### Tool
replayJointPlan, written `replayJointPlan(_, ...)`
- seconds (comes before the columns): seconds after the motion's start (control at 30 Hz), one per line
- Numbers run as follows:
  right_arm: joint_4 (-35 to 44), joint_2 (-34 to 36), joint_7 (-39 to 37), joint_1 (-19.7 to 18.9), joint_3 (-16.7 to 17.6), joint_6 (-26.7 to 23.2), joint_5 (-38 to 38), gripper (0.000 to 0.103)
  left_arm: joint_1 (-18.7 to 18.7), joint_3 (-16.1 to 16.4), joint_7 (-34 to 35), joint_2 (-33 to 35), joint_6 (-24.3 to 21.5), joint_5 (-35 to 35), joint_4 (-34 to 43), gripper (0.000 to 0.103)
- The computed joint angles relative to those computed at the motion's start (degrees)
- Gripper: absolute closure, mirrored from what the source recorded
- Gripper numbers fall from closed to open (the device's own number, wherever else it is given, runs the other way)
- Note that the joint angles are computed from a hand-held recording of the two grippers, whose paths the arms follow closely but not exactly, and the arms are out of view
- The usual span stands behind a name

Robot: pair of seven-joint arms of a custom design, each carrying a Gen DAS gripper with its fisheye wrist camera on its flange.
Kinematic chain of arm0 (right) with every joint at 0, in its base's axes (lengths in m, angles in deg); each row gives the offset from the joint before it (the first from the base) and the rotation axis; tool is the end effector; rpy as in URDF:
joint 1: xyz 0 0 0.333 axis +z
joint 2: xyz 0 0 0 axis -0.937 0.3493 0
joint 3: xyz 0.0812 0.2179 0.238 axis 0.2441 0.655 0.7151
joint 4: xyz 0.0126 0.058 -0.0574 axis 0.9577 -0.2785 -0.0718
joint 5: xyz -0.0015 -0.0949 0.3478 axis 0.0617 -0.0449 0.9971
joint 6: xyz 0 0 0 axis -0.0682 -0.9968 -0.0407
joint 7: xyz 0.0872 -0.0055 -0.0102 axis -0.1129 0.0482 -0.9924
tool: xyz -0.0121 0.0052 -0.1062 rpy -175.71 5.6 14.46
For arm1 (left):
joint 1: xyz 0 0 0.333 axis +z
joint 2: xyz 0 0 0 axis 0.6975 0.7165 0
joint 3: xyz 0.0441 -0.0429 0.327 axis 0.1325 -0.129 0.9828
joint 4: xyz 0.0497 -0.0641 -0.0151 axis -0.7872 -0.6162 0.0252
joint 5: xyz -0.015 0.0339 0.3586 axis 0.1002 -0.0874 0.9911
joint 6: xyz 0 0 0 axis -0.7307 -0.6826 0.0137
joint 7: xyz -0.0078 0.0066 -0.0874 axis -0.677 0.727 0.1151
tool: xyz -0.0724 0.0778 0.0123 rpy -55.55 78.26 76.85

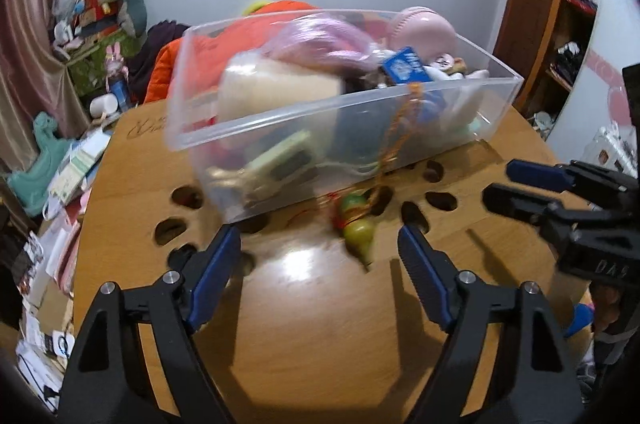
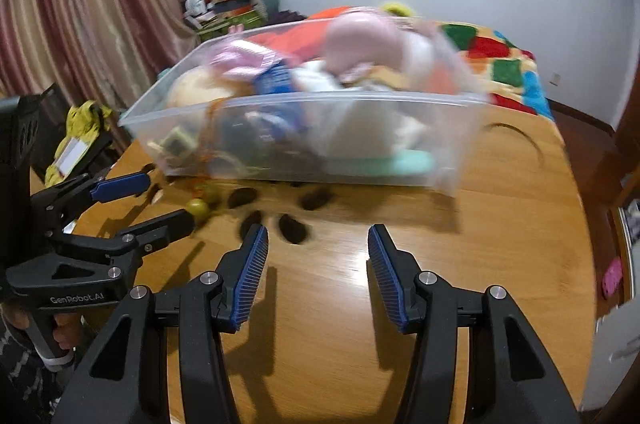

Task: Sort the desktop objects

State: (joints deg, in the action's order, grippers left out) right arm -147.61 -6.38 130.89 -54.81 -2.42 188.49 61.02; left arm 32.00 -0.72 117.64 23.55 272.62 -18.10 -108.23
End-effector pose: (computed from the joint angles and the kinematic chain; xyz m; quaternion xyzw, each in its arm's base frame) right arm 0.6532 0.2358 0.3164 -0.7107 0.5872 -0.1858 0.3401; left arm 0.6509 -0.2055 0.3340 -0.5233 0.7632 -0.3196 0.2037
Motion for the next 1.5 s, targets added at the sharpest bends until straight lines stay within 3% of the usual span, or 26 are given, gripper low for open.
replayJointPlan(0.07, -1.77, -0.95, 0.35, -1.24, 0.11, 1.11, 0.32, 0.054, -5.82, 5.99, -1.98, 0.45, -0.07, 0.4, 0.91, 0.025)
replayJointPlan(0.13, -2.92, -1.57, 1.02, -0.78, -1.14, 2.13, 0.68, 0.054, -11.4, 12.04, -4.7, 1.32, -1.27, 0.9, 2.21, 0.035)
replayJointPlan(0.17, -3.76, -2.01, 1.37, -0.53, -2.05, 2.87, 0.82, 0.054, -12.54, 13.3, -5.7, 1.76, -2.1, 1.33, 2.87, 0.036)
replayJointPlan(0.23, -4.82, -2.57, 1.69, -1.2, -2.02, 3.71, 0.81, 0.054, -13.74, 14.69, -7.76, 2.62, -4.37, 2.39, 4.44, 0.042)
replayJointPlan(0.37, -6.17, -3.06, 2.31, -3.77, -0.1, 5.01, 0.6, 0.054, -13.52, 14.52, -11.23, 3.44, -5.05, 4.24, 5.89, 0.051)
replayJointPlan(0.43, -6.44, -3.04, 2.71, -4.43, 0.37, 5.41, 0.51, 0.054, -13.62, 14.57, -12.29, 3.49, -4.36, 5.32, 5.74, 0.063)
replayJointPlan(0.53, -6.88, -3.03, 3.14, -5.78, 1.63, 5.89, 0.04, 0.054, -11.09, 11.42, -10.71, 3.0, -2.85, 6.66, 4.63, 0.083)
replayJointPlan(0.57, -7.12, -3.08, 3.15, -6.2, 1.9, 6.21, -0.27, 0.054, -10.5, 10.72, -10.13, 2.83, -2.25, 6.8, 4.1, 0.084)
replayJointPlan(0.67, -7.21, -2.99, 3.54, -5.54, 1.2, 6.8, -0.38, 0.054, -9.13, 9.32, -8.75, 2.19, -1.18, 6.43, 2.72, 0.084)
replayJointPlan(0.77, -7.18, -2.75, 4.1, -5.97, 1.72, 7.27, -0.6, 0.054, -4.25, 4.07, -6.21, 0.89, 0.94, 5.26, 0.43, 0.084)
replayJointPlan(0.87, -7.16, -2.77, 4.21, -5.29, 1.17, 7.14, -0.92, 0.054, -2.27, 2.34, -4.62, -0.67, 2.51, 3.92, -1.61, 0.084)
replayJointPlan(1.03, -6.77, -2.37, 4.21, -6.36, 2.69, 7.27, -1.89, 0.054, 8.36, -8.34, -0.9, -2.89, 2.79, 2.2, -3.63, 0.084)
replayJointPlan(1.1, -6.48, -2.08, 4.29, -6.73, 3.27, 6.94, -2.15, 0.054, 10.51, -9.86, -0.24, -3.19, 2.32, 1.38, -2.87, 0.084)
replayJointPlan(1.23, -6.42, -1.64, 4.28, -7.87, 4.78, 7.01, -2.88, 0.054, 16.78, -16.56, 2.31, -3.69, 0.75, -0.43, -2.41, 0.084)
replayJointPlan(1.3, -6.7, -1.71, 4.25, -7.83, 4.76, 7.4, -3.13, 0.054, 16.95, -16.86, 3.4, -4.1, 0.23, -1.07, -1.97, 0.084)
replayJointPlan(1.5, -7.4, -1.81, 4.93, -8.83, 5.64, 8.64, -3.91, 0.054, 12.79, -12.2, 6.37, -3.87, -3.41, -1.94, 2.72, 0.084)
